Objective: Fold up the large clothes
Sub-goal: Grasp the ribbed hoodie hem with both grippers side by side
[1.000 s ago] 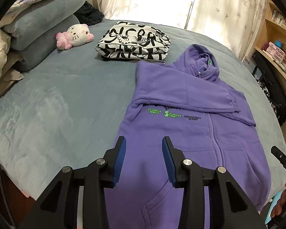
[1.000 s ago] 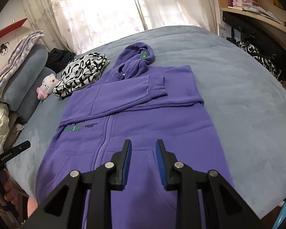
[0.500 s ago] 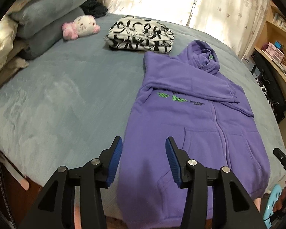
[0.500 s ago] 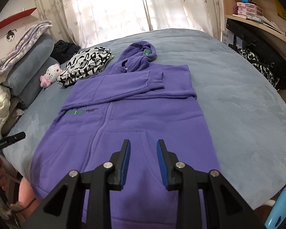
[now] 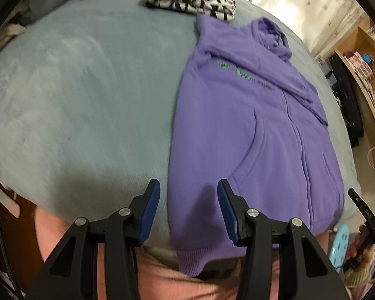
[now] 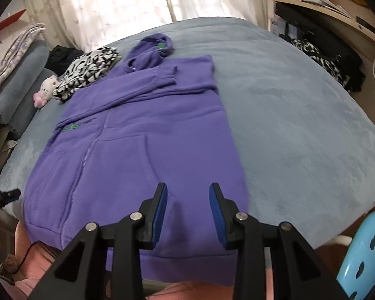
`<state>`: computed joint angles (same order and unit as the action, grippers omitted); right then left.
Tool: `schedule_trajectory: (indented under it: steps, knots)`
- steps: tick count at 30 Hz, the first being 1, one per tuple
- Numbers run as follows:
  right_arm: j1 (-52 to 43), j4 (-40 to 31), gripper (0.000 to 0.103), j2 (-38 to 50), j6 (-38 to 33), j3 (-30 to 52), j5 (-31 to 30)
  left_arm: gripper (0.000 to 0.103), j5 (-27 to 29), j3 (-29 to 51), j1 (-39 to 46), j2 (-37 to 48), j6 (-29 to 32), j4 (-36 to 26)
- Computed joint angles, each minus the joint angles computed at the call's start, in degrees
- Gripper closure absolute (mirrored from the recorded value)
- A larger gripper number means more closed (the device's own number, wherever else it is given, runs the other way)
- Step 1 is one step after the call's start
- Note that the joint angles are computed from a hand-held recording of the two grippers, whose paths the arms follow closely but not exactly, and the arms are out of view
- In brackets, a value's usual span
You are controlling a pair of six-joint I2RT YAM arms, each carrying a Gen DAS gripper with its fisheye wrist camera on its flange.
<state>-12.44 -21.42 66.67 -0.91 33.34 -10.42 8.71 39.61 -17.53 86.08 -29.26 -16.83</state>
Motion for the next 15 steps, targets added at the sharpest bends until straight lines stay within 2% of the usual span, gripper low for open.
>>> schedule_trajectory:
  steps: [8, 15]
  knots:
    - [-11.65, -2.62, 0.068, 2.10, -6.26, 0.02, -5.14, 0.056, 8.37, -3.61, 1.36, 3.42, 2.42, 6.40]
    - [-19.00, -4.65, 0.068, 9.28, -9.07, 1.49, -12.50, 0.050, 17.49, -7.14, 6.13, 7.69, 1.68, 15.41]
